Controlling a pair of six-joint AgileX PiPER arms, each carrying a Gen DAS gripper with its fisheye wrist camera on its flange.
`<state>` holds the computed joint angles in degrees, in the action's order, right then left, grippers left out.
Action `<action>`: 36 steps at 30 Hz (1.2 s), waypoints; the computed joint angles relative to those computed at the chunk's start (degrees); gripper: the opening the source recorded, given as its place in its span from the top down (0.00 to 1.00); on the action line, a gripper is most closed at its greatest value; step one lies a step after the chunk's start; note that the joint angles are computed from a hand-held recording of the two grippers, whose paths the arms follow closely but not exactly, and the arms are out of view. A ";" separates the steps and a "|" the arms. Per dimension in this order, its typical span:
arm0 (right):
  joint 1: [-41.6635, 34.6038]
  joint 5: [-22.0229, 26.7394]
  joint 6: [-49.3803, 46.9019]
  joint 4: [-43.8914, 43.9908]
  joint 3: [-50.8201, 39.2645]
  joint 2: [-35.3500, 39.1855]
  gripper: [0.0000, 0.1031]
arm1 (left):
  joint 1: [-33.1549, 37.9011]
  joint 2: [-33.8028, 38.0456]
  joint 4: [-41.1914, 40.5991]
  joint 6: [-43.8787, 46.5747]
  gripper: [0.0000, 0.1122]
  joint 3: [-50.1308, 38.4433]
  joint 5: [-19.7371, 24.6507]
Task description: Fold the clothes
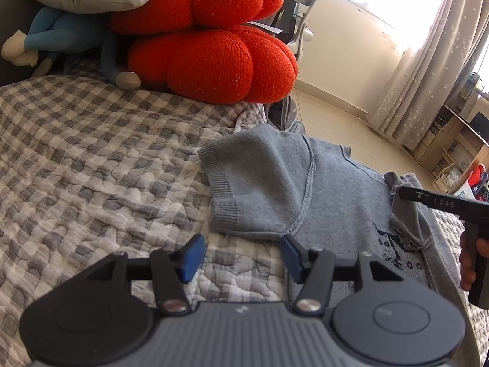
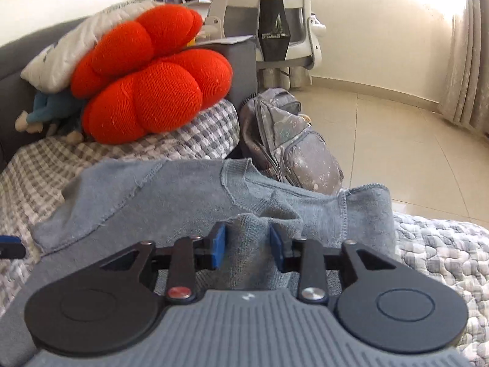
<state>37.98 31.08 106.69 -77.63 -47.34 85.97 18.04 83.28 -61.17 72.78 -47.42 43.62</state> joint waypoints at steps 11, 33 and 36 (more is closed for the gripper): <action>-5.20 6.97 -5.63 5.79 2.17 -4.89 0.46 | 0.20 0.24 -0.61 0.18 0.46 -0.25 0.97; -18.93 3.73 -1.70 4.17 2.27 1.71 0.97 | -1.96 1.12 0.69 -0.06 0.45 -0.66 -1.26; -18.81 7.20 0.29 3.78 2.04 3.04 0.97 | -2.11 0.56 0.64 0.04 0.45 -0.39 -1.34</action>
<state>19.17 38.28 106.98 -73.85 -45.30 89.01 15.94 83.84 -60.53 72.81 -47.80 42.28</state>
